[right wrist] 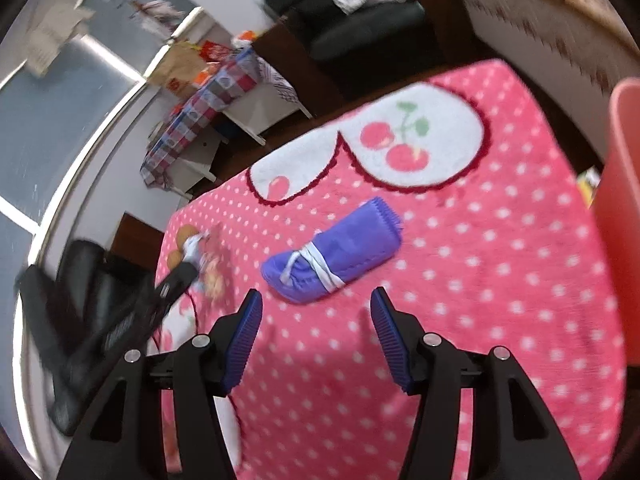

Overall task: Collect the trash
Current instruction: 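Close the left gripper on the blue-white wrapper while the right grasps the purple rolled cloth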

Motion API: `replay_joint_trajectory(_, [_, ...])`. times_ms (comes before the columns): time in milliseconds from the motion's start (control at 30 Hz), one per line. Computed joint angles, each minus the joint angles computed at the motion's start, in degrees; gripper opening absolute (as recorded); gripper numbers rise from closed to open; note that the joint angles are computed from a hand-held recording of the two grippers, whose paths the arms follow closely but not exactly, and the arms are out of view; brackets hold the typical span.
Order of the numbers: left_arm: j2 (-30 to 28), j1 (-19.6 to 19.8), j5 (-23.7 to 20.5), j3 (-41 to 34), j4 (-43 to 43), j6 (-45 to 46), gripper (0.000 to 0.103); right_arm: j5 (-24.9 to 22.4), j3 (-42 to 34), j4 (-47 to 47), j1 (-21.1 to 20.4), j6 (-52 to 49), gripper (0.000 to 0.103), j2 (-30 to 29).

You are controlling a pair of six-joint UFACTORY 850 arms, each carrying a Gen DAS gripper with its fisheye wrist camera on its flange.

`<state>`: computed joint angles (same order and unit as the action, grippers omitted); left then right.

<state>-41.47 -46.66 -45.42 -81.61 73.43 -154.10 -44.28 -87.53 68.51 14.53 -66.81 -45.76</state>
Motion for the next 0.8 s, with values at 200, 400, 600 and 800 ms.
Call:
replay_joint_trajectory(200, [3.0,-1.6,-0.4,5.3,4.2,-6.0,0.001,5.6,-4.1,-3.4,2.5,12.1,0.056,-2.6])
replay_joint_trajectory(400, [5.4,-2.3,0.3,10.2,7.7,-12.7,0.001,14.5,-4.3,-5.9,6.1,10.6,0.054,-2.2])
replay_joint_trajectory(600, [6.8,-2.3,0.9,12.9,10.8,-17.3,0.001,22.1,-1.1,-1.9,9.2,-3.1,0.043,-0.4])
replay_joint_trajectory(800, [6.8,-2.4,1.9,13.5,12.1,-18.4,0.001,20.7,1.4,1.4,9.4,-12.1,0.034,1.4])
